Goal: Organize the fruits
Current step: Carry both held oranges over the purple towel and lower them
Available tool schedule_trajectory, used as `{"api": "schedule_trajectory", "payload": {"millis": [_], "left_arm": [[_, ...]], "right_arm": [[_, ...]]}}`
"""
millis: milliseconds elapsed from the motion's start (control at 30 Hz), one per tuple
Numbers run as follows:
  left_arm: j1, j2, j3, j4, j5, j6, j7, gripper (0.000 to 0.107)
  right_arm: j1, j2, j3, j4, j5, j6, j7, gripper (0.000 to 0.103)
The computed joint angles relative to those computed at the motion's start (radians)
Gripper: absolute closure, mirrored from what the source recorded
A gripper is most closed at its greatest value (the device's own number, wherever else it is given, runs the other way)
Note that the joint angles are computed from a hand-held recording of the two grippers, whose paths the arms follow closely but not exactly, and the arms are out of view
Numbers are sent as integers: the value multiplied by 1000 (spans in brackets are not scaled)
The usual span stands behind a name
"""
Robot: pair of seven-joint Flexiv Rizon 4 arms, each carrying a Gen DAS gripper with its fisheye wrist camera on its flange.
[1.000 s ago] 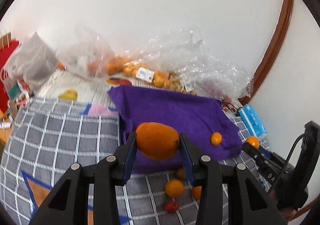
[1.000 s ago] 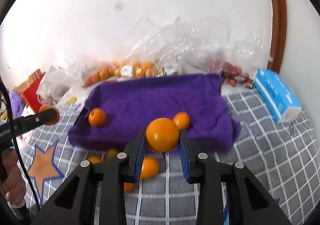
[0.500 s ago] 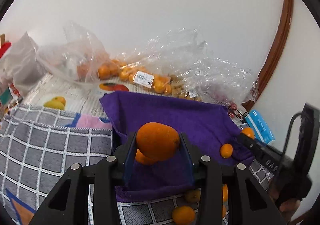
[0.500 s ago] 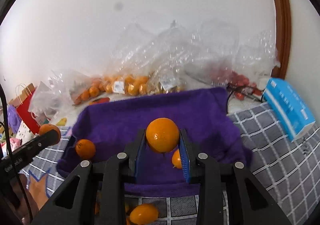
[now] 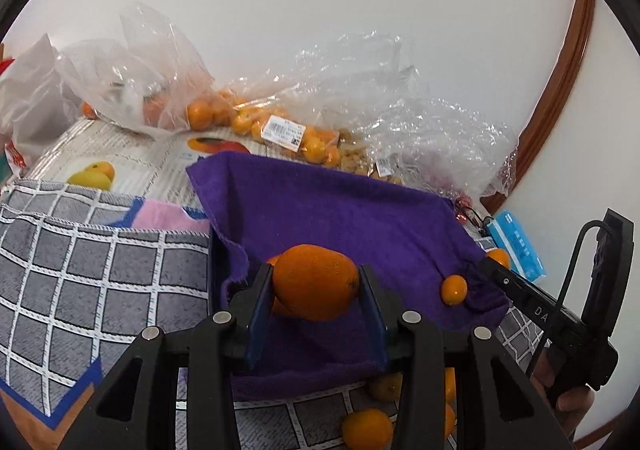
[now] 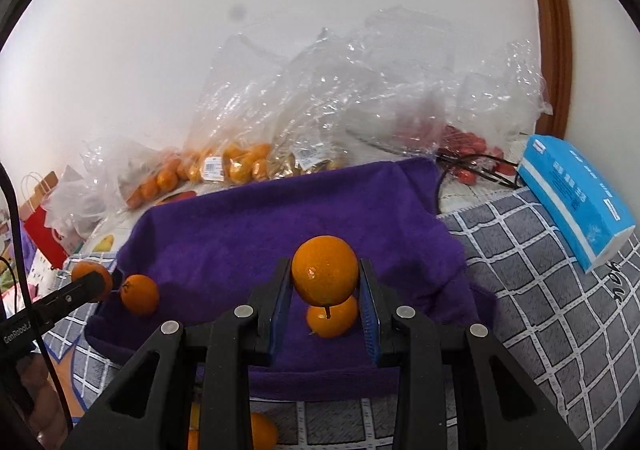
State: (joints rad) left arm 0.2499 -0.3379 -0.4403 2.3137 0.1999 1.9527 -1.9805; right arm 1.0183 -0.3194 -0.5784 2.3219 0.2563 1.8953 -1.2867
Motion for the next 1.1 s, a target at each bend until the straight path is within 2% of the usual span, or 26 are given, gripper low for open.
{"api": "schedule_trajectory", "payload": {"millis": [100, 333, 433, 567, 733, 867, 1100], "left_arm": [[-9, -4, 7, -4, -1, -2, 6, 67], [40, -14, -40, -2, 13, -5, -4, 67], [21, -8, -19, -1, 3, -1, 2, 67], [110, -23, -112, 1, 36, -12, -19, 67], [98, -30, -112, -6, 16, -42, 13, 67], [136, -43, -161, 0, 9, -45, 31, 67], [157, -56, -193, 3, -11, -56, 61, 67]], "right_arm": [[-28, -7, 29, -6, -12, -8, 5, 71], [-51, -23, 58, -8, -47, -12, 8, 71], [-61, -31, 73, -11, -52, -12, 0, 71], [-77, -35, 92, -15, -68, -24, 4, 71], [-77, -43, 92, -16, -74, -21, 5, 71], [-89, -38, 109, -13, -76, -12, -6, 71], [-91, -38, 124, -17, -71, -14, -28, 71]]}}
